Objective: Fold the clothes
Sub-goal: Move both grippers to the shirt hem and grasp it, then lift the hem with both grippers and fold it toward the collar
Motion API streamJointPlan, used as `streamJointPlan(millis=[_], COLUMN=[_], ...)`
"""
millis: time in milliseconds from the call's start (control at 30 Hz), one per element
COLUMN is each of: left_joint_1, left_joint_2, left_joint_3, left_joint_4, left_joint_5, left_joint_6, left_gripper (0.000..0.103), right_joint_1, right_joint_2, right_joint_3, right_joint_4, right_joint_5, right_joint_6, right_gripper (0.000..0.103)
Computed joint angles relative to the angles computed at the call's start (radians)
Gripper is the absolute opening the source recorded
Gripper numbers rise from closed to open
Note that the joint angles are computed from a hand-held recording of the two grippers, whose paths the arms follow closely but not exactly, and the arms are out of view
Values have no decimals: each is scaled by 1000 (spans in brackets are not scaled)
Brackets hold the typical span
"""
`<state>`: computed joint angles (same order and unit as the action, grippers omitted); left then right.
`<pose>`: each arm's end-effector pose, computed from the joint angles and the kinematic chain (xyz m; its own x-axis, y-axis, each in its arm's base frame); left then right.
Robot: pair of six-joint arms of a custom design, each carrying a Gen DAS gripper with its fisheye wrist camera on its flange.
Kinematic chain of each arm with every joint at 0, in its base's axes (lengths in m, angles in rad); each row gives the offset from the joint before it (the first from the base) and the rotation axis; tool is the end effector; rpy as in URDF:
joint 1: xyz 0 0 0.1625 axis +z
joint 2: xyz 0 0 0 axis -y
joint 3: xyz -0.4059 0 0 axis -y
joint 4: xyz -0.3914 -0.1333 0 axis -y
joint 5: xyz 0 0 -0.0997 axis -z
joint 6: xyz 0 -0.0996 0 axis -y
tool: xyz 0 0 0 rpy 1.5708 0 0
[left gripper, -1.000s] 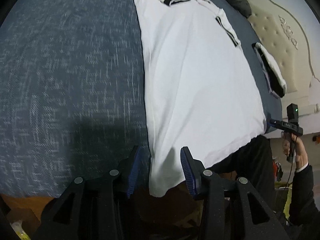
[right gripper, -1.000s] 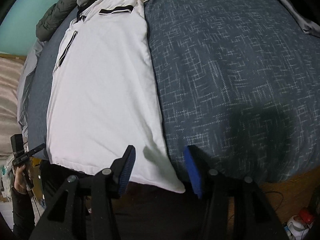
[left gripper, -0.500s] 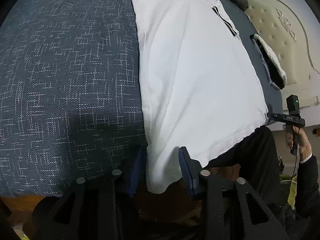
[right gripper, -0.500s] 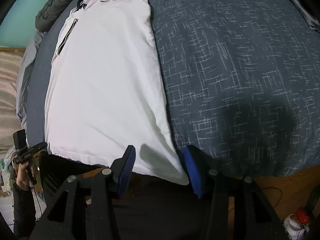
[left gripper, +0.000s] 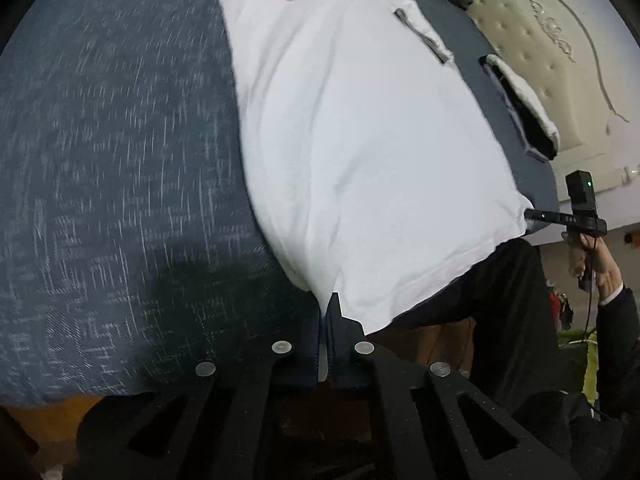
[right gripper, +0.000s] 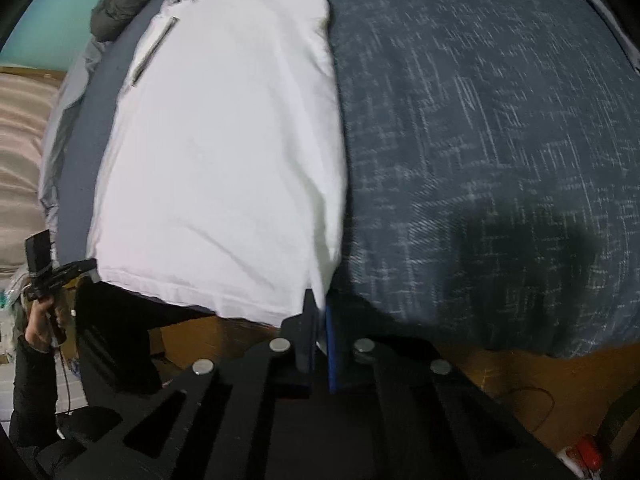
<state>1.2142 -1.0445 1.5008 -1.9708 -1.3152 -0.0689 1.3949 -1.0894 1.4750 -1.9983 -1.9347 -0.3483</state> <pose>-0.0782 -0.6638 0.2392 -0.9235 0.2858 -0.2557 0.2856 0.9576 0.0388 -0.0181 -0.6611 0.2862 -0.9221 -0.1682 0.3486 -0.1488 0.9855 0.0820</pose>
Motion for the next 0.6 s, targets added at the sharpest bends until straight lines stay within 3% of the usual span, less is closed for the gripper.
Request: streamJointPlan(millis=[167, 367, 600], left_joint_1=[-25, -41, -41], left_joint_2=[12, 74, 213], left_joint_3=[-69, -202, -457], left_joint_4=[1, -19, 16], left_joint_5=[3, 6, 6], left_joint_6=[8, 17, 14], left_gripper=[2, 2, 2], right_joint_1=[34, 77, 122], right_joint_2=[23, 39, 120], right_joint_3=[-75, -155, -326], right_joint_4=[6, 10, 33], right_joint_5=[82, 111, 137], right_joint_6=[7, -13, -6], right_gripper=[3, 3, 3])
